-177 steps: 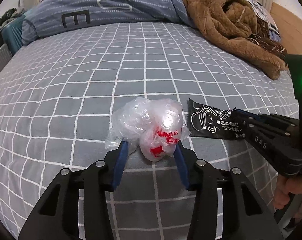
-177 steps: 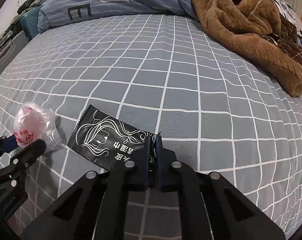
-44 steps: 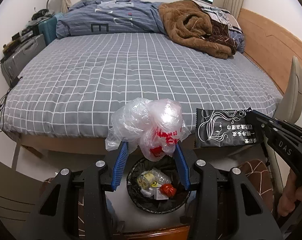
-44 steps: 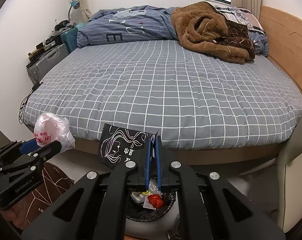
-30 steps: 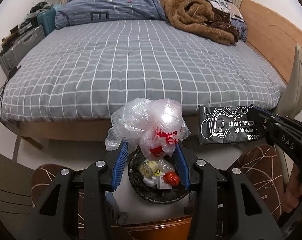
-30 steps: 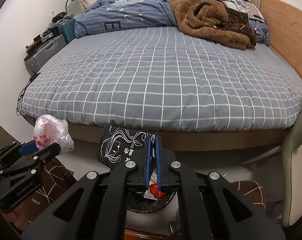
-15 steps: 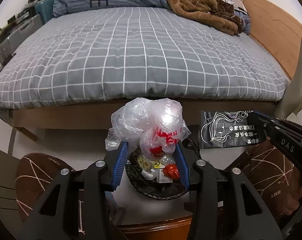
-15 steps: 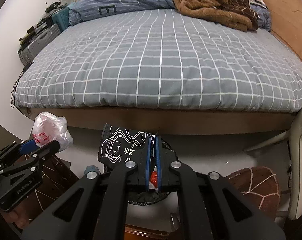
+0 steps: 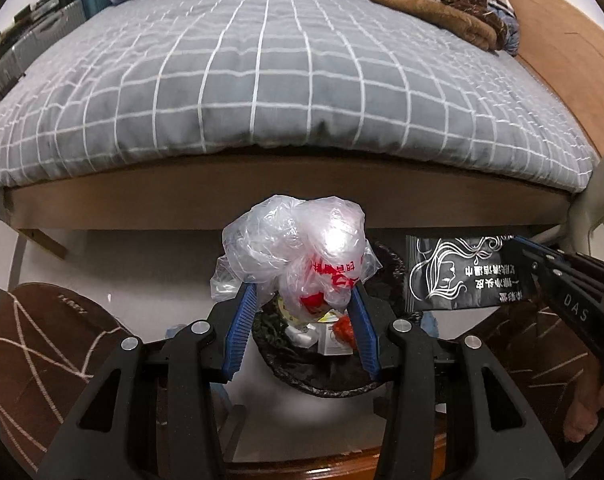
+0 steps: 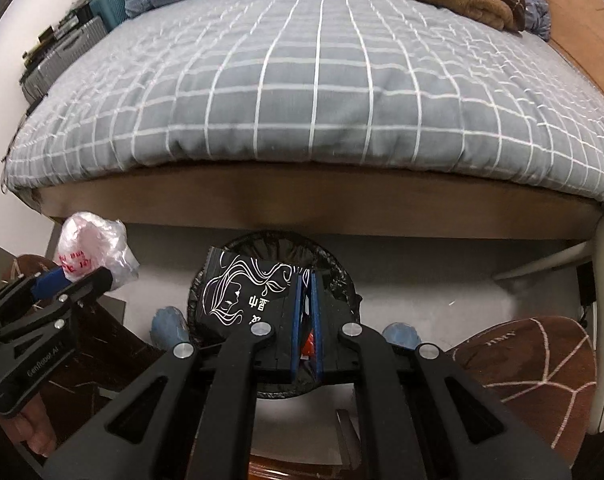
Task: Collect trash
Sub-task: 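Open the right tool to drop the black packet into the bin, then open the left tool to drop the clear plastic bag into the bin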
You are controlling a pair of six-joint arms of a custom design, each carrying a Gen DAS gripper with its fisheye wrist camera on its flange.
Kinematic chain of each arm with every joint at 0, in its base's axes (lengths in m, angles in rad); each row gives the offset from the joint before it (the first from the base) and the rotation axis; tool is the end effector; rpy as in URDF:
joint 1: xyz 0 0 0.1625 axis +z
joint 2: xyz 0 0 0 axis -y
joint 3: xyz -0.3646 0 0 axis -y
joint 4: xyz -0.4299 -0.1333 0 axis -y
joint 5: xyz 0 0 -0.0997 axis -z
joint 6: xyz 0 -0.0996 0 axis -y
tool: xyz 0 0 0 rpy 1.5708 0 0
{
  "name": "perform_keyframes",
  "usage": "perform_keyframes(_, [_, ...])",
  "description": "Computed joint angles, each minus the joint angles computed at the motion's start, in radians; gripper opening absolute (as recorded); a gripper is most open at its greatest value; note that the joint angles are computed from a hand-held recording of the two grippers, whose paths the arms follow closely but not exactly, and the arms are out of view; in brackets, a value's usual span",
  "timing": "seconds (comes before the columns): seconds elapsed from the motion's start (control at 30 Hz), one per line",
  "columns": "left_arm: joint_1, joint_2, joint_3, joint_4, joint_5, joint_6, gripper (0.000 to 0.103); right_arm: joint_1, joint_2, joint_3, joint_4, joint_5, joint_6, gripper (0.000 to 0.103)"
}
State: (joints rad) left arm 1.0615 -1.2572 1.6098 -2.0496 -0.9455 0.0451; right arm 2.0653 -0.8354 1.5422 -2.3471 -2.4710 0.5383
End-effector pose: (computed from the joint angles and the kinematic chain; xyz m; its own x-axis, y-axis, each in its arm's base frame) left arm -0.1374 -0.6391 0.2933 -0.7212 0.3697 -0.5858 0.5167 0.8503 -0.0996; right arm 0.3691 -0.5682 0.0989 -0.7345 0.2381 0.6354 -0.1128 0.8806 -0.4603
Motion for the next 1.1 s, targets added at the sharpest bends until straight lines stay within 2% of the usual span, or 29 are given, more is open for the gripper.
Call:
perform_keyframes(0.23, [0.033,0.033,0.008,-0.052,0.008,0.011,0.045,-0.032,0.043,-0.014,0.000,0.017,-0.011,0.005])
perform_keyframes(0.47, [0.060,0.090,-0.015,-0.048,0.026,-0.003,0.045,-0.071,0.087,-0.038,-0.004,0.030,-0.008,0.005])
perform_keyframes(0.67, [0.073,0.143,-0.047,-0.063,0.036,0.005,0.045,-0.093,0.142,-0.093,0.012,0.038,-0.027,0.005])
perform_keyframes(0.83, [0.085,0.165,-0.064,-0.047,0.037,-0.007,0.045,-0.099,0.164,-0.101,-0.019,0.024,-0.070,0.010])
perform_keyframes(0.87, [0.086,0.167,-0.065,-0.045,0.035,-0.010,0.045,-0.097,0.163,-0.097,-0.023,0.027,-0.072,0.012])
perform_keyframes(0.93, [0.089,0.175,-0.073,-0.044,0.035,-0.007,0.045,-0.097,0.158,-0.092,-0.034,0.029,-0.076,0.027])
perform_keyframes(0.97, [0.092,0.178,-0.075,-0.045,0.034,-0.004,0.045,-0.095,0.155,-0.087,-0.045,0.023,-0.082,0.029])
perform_keyframes(1.1, [0.091,0.185,-0.075,-0.046,0.022,-0.007,0.045,-0.092,0.135,-0.060,-0.084,0.004,-0.095,0.049])
